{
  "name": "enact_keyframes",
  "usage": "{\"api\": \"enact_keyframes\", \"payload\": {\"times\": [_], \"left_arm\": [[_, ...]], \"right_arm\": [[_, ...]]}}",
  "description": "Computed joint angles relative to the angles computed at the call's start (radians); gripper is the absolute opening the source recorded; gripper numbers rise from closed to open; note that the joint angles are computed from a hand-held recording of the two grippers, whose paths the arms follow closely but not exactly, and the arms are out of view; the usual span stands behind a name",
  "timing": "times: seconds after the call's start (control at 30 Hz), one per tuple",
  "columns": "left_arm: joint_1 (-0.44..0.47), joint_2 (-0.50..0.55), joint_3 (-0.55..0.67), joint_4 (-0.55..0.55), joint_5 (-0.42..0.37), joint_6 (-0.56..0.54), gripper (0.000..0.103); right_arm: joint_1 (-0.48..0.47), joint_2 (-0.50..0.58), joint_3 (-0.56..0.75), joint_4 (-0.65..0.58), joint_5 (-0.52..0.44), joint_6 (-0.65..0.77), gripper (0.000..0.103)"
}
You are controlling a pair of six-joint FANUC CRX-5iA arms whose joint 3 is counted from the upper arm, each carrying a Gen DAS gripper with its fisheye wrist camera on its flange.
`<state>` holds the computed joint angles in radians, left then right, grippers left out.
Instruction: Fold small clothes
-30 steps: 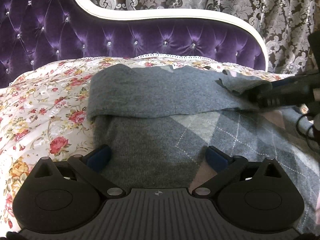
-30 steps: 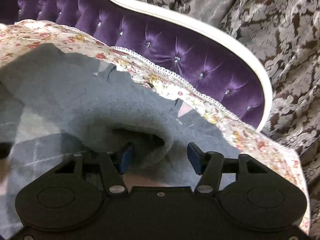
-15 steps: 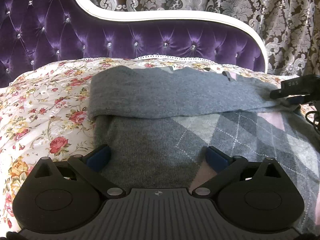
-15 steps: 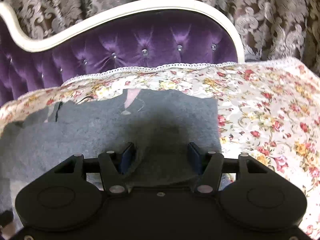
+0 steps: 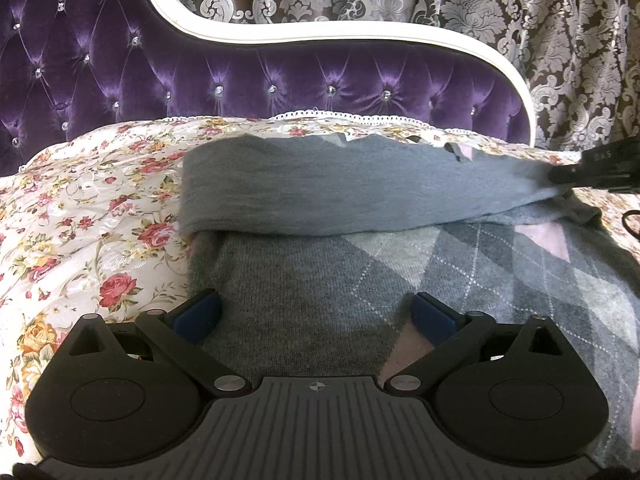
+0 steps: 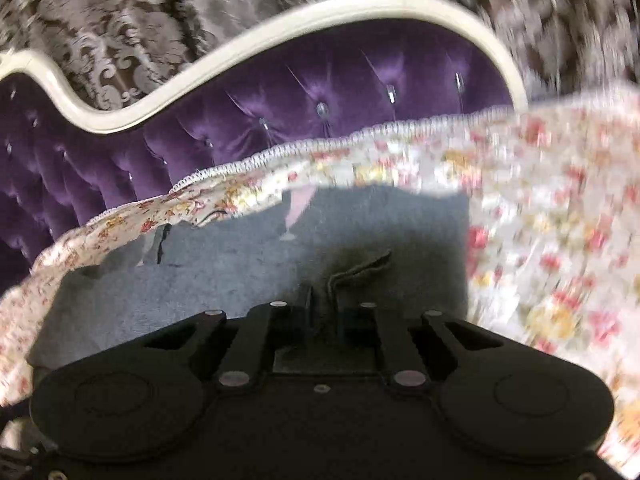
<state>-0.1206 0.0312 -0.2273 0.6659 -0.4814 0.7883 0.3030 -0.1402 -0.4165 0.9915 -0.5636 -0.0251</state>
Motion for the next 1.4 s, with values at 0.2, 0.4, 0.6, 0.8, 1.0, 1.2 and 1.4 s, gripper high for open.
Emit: {"api": "enact_keyframes", "payload": {"times": [0.2,0.4,0.6,0.8,1.0,1.2,1.4], "left_arm": [[0.001,0.0,0.003,-0.006,-0.002,0.004,0.103],[0.011,0.02,0.072,-0.085,-0.08,0.077,0.102],[0.0,0.016,0.112,-0.137,-0.05,0.124,0.102],[-0.007,0.119,0.295,-0.317,-0.092,0.338,0.102],[0.039,0.242,0.469,-0.472,-0.225,0.546,0.103],[0.047,0.236,0.481,-0.477,-0.267,0.506,0.103],[0.048,0.238,0.485,-0.472,-0.281,0.495,0.103]], "right_arm": [[0.026,0.033,0.053,-0.073,-0.139,0.081,0.022],[0.026,-0.028,-0.019,-0.026,-0.093,-0.006,0.07],[0.101,-0.148,-0.106,-0.001,-0.109,-0.063,0.073],[0.171,-0.226,-0.172,-0.012,-0.127,-0.094,0.077],[0.251,-0.241,-0.183,-0.012,-0.219,-0.047,0.077],[0.289,-0.273,-0.21,0.02,-0.267,-0.079,0.077],[0.17,-0.231,-0.184,0.085,-0.118,-0.1,0.077]]}}
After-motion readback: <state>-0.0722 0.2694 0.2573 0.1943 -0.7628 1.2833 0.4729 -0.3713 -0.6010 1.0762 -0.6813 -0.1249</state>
